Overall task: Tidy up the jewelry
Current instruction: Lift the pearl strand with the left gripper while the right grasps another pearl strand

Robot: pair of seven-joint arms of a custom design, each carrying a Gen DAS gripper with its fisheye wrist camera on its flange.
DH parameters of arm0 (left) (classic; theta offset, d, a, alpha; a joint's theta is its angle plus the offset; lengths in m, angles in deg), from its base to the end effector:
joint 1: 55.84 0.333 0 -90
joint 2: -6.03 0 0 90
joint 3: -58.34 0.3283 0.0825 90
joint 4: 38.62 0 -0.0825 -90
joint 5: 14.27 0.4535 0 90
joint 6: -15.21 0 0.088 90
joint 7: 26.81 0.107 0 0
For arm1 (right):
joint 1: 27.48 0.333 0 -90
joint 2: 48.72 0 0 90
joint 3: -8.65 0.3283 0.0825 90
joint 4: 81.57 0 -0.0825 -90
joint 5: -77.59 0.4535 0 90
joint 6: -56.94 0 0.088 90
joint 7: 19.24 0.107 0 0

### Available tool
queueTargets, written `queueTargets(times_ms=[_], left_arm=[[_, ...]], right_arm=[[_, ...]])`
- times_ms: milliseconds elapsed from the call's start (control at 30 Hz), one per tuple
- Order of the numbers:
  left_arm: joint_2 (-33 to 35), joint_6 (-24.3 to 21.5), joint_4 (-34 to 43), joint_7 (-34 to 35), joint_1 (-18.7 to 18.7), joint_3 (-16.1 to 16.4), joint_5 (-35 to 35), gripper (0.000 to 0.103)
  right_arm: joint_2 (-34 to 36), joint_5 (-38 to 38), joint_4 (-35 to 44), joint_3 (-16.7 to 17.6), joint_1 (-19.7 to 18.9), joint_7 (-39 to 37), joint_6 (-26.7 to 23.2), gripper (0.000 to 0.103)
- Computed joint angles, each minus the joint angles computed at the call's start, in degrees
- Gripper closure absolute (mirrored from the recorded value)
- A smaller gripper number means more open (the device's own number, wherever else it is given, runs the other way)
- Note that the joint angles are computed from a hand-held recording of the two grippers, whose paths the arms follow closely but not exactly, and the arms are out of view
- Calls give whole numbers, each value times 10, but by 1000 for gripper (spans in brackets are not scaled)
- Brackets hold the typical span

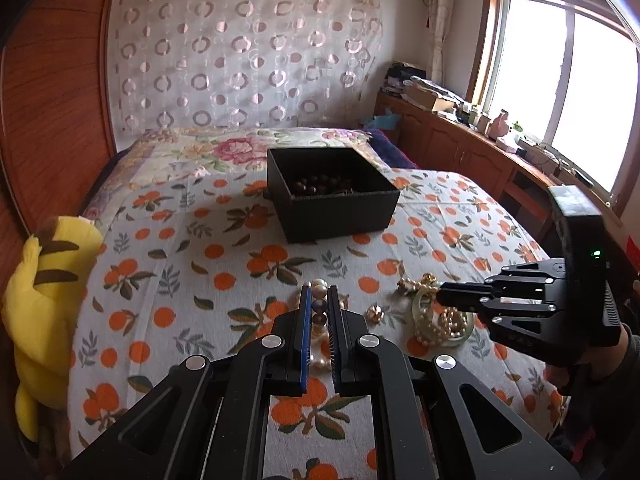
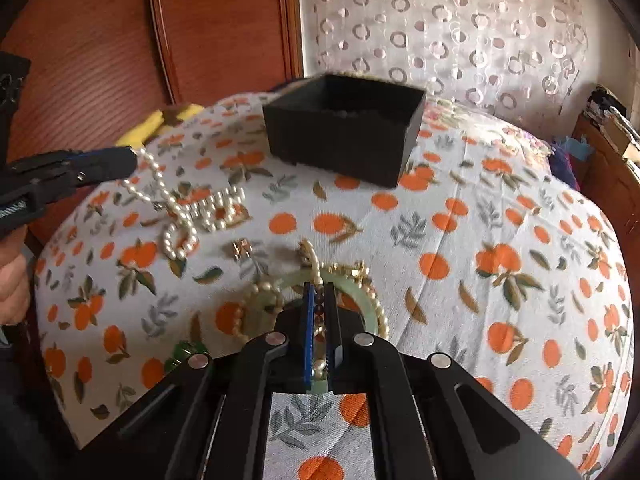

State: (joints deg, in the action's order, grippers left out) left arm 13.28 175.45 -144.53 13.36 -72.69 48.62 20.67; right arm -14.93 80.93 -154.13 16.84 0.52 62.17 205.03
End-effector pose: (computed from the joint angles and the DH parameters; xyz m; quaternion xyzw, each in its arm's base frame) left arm 0.6230 -0.3357 0.5314 -0.6144 0.6605 -0.3579 0.2411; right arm 0.7021 0.4715 0.4936 -0.8430 0.3975 -0.1376 0.3352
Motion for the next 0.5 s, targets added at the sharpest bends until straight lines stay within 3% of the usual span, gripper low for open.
queueTargets(times_ms=[500], left_arm=[[16, 3, 78, 17, -6, 9, 38, 96]], right_arm=[[-33, 5, 25, 4, -8, -33, 55, 98]])
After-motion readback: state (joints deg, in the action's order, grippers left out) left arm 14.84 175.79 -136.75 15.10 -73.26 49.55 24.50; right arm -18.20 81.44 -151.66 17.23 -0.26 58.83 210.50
